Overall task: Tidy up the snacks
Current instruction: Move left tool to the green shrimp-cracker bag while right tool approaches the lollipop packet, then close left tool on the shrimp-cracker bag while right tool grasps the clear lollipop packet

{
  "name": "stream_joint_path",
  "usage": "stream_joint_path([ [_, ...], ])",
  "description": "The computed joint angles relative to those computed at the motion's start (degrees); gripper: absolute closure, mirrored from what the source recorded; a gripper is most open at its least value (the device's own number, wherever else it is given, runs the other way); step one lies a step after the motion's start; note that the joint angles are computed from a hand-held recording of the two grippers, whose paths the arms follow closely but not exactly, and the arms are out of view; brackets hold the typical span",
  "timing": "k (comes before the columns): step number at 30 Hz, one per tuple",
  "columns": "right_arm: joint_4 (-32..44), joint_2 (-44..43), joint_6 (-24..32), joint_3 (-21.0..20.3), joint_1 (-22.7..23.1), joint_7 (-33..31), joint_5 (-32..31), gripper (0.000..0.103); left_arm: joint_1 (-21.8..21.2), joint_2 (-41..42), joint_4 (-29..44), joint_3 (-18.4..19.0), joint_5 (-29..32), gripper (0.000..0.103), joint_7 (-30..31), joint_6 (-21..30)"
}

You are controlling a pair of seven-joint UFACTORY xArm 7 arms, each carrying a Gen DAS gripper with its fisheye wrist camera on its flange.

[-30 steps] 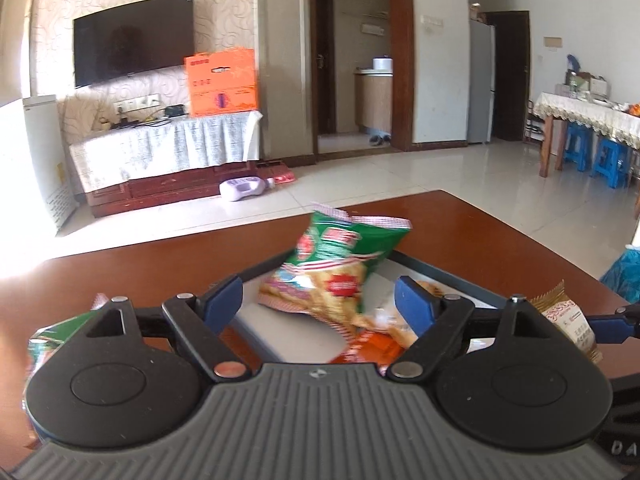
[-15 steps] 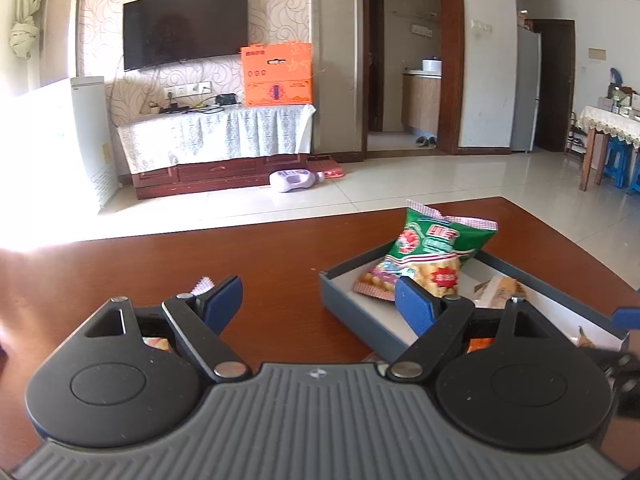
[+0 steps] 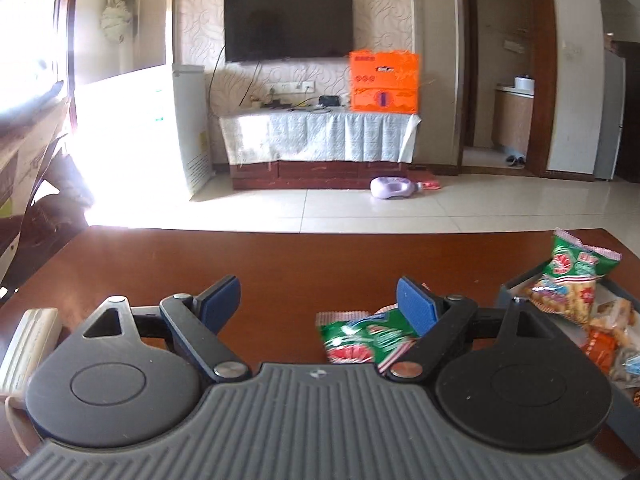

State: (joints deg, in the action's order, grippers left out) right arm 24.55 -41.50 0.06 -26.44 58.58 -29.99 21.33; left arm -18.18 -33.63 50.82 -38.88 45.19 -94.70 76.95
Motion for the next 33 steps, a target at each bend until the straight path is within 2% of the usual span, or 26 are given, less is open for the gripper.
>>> stream_joint_path([
  [3, 1.76, 3.71, 4.01, 2.27, 0.48, -0.28, -0.15, 0.024, -1.83, -2.5, -3.36, 2.66, -2.88, 0.015, 0.59, -1.92],
  [8, 3.32, 9.05, 6.23, 7.34, -2.5, -1.4, 1.54, 0.024, -1.98, -1.82, -7.38, 6.06, -6.24, 0.015, 0.28, -9.75],
  [12, 3.55, 11.15, 6.34, 9.98, -5.8, -2.8, 3.15, 0.024, -0.7, 0.22, -8.45, 6.88, -5.54, 0.015, -0.86, -16.06],
  [17, 3.74, 10.51, 6.59, 10.09, -6.18, -5.89, 7.13, 0.025, -0.18, 6.66, -5.59, 5.78, -2.74, 0.015, 0.53, -21.63],
  [18, 3.83, 10.46, 6.96, 10.02, -6.2, -6.47, 7.81, 0.025, -0.1, 8.98, -3.83, 5.27, -1.7, 0.015, 0.62, -21.78],
  [20, 3.9, 10.59, 7.26, 10.85, -6.91, -7.22, 8.79, 0.025, -0.51, 11.79, -1.33, 4.23, 0.24, 0.015, -0.15, -18.43],
  [24, 3.75, 11.63, 6.06, 13.36, -8.31, -7.76, 9.4, 0.024, -2.34, 11.98, -1.08, 6.62, 0.76, 0.015, -4.08, -16.7],
  [26, 3.7, 12.22, 5.02, 14.97, -9.25, -7.46, 8.9, 0.025, -2.93, 12.9, -0.13, 6.85, 1.57, 0.015, -4.82, -13.58],
  [27, 3.76, 12.82, 4.01, 15.79, -9.8, -7.09, 8.44, 0.025, -3.3, 13.64, 0.51, 6.85, 2.18, 0.014, -4.75, -11.59],
  [29, 4.57, 14.04, 3.45, 14.77, -8.56, -7.24, 8.25, 0.026, -4.32, 14.8, 1.04, 7.81, 3.73, 0.014, -3.61, -10.29],
  [30, 5.14, 14.92, 3.43, 14.47, -8.25, -7.18, 8.18, 0.029, -4.87, 15.46, 1.3, 8.52, 4.42, 0.013, -2.77, -10.22],
  [33, 6.53, 18.18, 1.97, 17.71, -11.36, -5.37, 6.08, 0.035, -6.02, 17.77, 2.33, 10.5, 6.68, 0.013, -0.71, -9.68],
])
